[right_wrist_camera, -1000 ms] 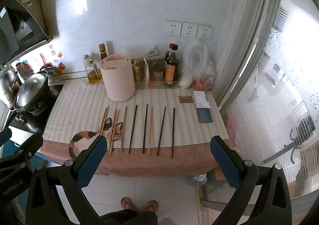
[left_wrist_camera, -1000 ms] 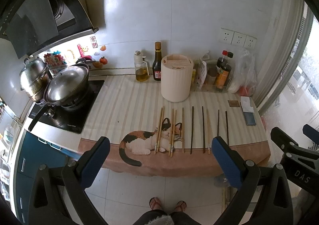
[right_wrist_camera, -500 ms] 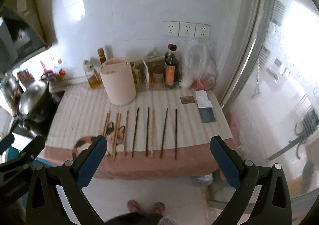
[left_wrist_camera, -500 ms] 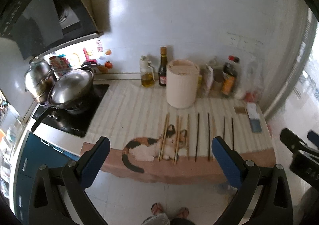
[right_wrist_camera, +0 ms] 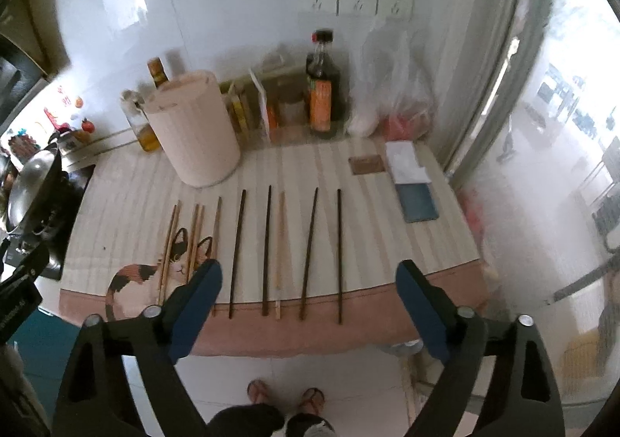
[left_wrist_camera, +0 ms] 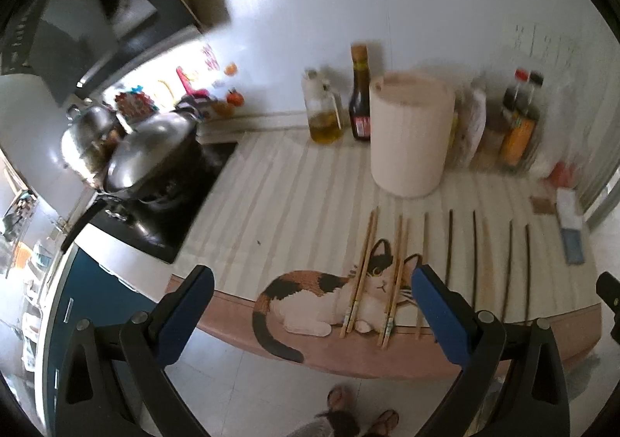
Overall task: Organize utensils
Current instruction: 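Lower the left tool toward a light wooden chopstick while the right tool approaches a dark chopstick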
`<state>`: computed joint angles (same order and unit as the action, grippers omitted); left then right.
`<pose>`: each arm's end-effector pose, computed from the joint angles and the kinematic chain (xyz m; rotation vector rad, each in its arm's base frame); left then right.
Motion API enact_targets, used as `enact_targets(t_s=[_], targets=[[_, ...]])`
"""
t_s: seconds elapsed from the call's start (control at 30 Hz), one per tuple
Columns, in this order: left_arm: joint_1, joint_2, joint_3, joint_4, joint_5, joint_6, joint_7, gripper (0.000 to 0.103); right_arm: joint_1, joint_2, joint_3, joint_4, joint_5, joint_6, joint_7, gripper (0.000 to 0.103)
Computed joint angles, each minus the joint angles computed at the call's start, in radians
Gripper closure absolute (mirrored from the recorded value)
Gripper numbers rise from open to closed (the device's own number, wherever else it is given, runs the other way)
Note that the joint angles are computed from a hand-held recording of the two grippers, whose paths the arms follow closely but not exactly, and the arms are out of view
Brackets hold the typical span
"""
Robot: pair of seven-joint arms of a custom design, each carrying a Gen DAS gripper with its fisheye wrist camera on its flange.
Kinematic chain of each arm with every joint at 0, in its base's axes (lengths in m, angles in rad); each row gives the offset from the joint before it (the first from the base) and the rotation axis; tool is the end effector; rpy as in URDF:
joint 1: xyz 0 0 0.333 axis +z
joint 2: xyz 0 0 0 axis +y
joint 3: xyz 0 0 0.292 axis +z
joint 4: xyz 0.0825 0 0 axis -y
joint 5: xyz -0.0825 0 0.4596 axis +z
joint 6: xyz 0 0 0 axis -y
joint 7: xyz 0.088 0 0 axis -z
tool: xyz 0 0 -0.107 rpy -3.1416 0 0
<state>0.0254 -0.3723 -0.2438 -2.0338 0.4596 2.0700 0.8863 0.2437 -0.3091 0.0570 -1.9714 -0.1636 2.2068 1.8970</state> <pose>0.5506 -0.1146 0.6129 -2.0316 1.4637 -0.2422 0.5601 0.1717 0.6307 -1.9327 1.8620 -0.5517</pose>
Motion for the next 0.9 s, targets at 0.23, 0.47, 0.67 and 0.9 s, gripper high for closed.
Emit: enact_targets(t_s=[0.23,0.47,0.67,0.9], targets=[[0.000,0.201,0.071,0.085,-0.104,0.001,0.110,0.000,0.018,0.195,-0.022,0.100,0.165,0.002,-0.081,0.042],[0.004,0.409,0.139,0.193,-0.265,-0.013,0.271,0.025,0.015,0.438,0.003,0.272,0.247,-0.063,-0.053,0.061],[0.010,0.548,0.162,0.282,-0.382,-0.015,0.398,0.042,0.028,0.614,0.015,0.438,0.194,-0.147,0.034,0.061],[0.015,0.597,0.171,0.300,-0.462,0.014,0.512,0.072,0.041,0.713,0.014,0.529,0.144,-0.206,0.090,0.062]])
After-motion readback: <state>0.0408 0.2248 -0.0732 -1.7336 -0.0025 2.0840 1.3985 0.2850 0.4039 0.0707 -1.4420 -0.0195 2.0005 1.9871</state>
